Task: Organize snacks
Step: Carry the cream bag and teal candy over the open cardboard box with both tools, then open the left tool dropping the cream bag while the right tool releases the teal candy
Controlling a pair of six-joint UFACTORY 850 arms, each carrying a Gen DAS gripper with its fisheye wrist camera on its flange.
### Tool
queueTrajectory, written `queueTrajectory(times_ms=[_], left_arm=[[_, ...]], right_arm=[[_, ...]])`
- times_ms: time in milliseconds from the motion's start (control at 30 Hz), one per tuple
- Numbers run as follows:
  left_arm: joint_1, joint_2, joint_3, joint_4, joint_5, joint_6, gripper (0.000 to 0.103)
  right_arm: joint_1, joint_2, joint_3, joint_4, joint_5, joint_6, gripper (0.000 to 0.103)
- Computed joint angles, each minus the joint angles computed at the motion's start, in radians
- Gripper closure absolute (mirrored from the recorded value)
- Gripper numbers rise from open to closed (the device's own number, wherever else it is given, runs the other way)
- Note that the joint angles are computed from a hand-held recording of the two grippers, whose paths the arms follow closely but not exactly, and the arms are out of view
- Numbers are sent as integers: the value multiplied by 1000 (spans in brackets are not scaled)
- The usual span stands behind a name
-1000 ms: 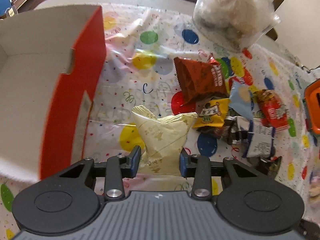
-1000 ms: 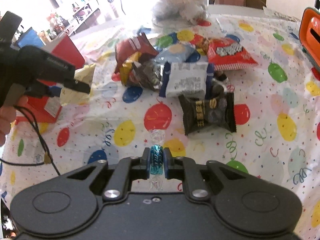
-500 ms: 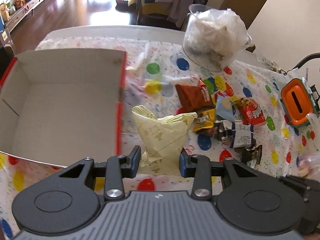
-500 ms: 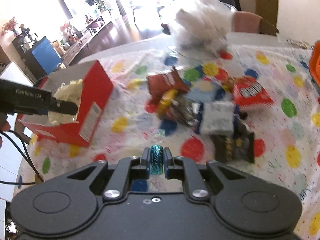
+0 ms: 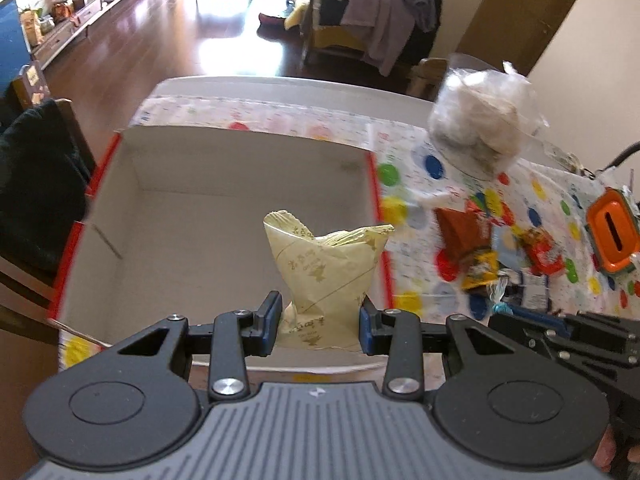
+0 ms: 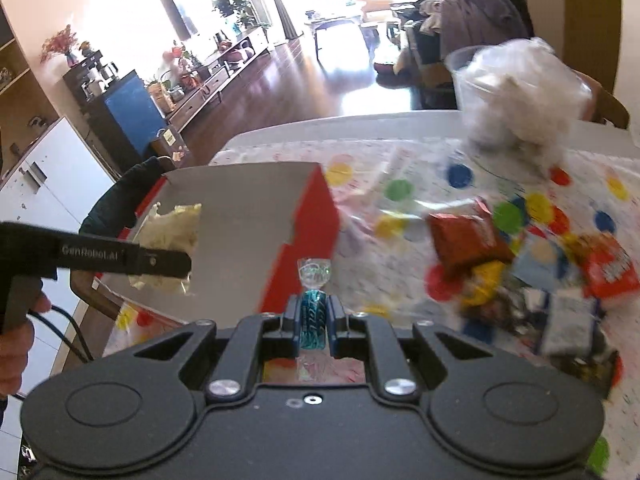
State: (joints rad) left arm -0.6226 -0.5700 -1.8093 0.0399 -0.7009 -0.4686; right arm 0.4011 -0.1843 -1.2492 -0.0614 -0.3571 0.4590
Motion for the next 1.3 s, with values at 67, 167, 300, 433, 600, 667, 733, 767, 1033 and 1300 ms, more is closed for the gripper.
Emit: queueTrajectory(times_ms=[67,167,300,433,600,667,733,767,1033,1300], left_arm=[[20,4,8,13,2,4,66],[51,2,11,11,4,26,66],[86,-17,-6,20,-13,48,66],[113,-46,-30,35,-39,64,66],[143,-82,-49,32,-60,84,66],[152,-91,-48,34,-58,101,66],[158,-105,-54,39,-67,114,66],[162,-112,-56,45,-71,115,66],[158,-171,-109,-13,-148,287,66],[145,-219,-157,-2,-214,305,65]], right_arm=[[17,-42,-47,-40,-7,32,92],[37,-107,-120,-73,-20,57,92],[59,-193,-220,-97,-52,66,92],[74,-278,-318,-104,-90,56,92],[85,-367,-422,-74,-149,21,92],[85,-406,-462,-57,-175,2,92],[84,-443,-498,-33,-202,-19,92],[85,-458,-515,-23,-218,-28,92],[103,-537,-591,-22,-313,-56,92],[104,-557,-610,-14,-359,-69,91]])
